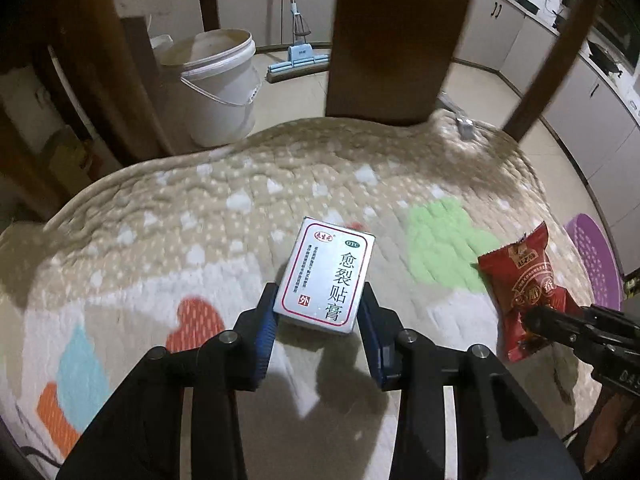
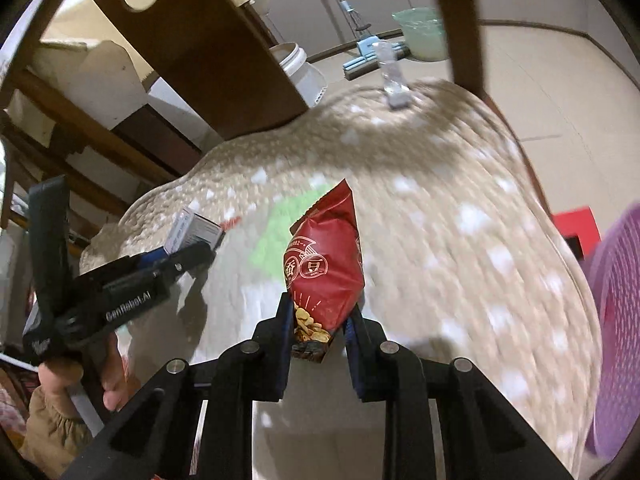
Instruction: Collect trash
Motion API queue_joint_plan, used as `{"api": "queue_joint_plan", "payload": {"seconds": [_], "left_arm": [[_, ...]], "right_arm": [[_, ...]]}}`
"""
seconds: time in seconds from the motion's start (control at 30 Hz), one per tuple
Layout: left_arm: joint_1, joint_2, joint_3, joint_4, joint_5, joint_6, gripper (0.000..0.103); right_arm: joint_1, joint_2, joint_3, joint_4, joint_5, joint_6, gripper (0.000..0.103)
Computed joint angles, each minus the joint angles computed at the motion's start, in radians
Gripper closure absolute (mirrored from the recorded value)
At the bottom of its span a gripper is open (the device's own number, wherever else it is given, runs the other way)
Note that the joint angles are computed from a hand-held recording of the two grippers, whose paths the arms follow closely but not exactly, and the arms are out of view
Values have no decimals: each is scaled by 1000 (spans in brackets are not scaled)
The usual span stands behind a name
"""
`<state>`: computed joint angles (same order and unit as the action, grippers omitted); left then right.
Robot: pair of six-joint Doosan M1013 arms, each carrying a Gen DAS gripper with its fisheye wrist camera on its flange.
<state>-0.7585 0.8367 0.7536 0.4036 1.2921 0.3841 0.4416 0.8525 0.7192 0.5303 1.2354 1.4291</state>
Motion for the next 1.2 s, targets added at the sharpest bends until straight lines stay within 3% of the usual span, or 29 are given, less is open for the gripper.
{"api": "queue_joint_plan", "payload": {"seconds": [0.2,0.47,0.57,0.7,0.77,0.93,1.0,1.13,1.2], "left_arm": [[-53,-11,-16,1,27,-31,65],[-110,-1,-29,-54,50,-111,65],[-121,14,-45,-74,58,-112,65],[-130,61,-114,-74,145,-77,65],[-131,67,-123,-79,153,-71,65],[-131,62,-118,-86,142,-77,63],[-131,50,-100,-85,118,-82,58],[-147,35,-85,-4,112,-108,37],[-153,29,-79,33,114,-114,34]], "right_arm": [[-22,-106,188,16,-72,-21,78],[-56,-216,371,50,-91,-55,78],[-65,-241,414,35,-119,-55,78],[-72,-261,447,21,-148,-70,76],[-67,-267,456,2,-169,-75,75],[-57,-286,479,-34,-231,-92,45],[-56,-292,486,-44,-248,-97,41],[-55,-301,498,-68,-279,-87,34],[-55,-304,504,-81,-293,-79,32]]}}
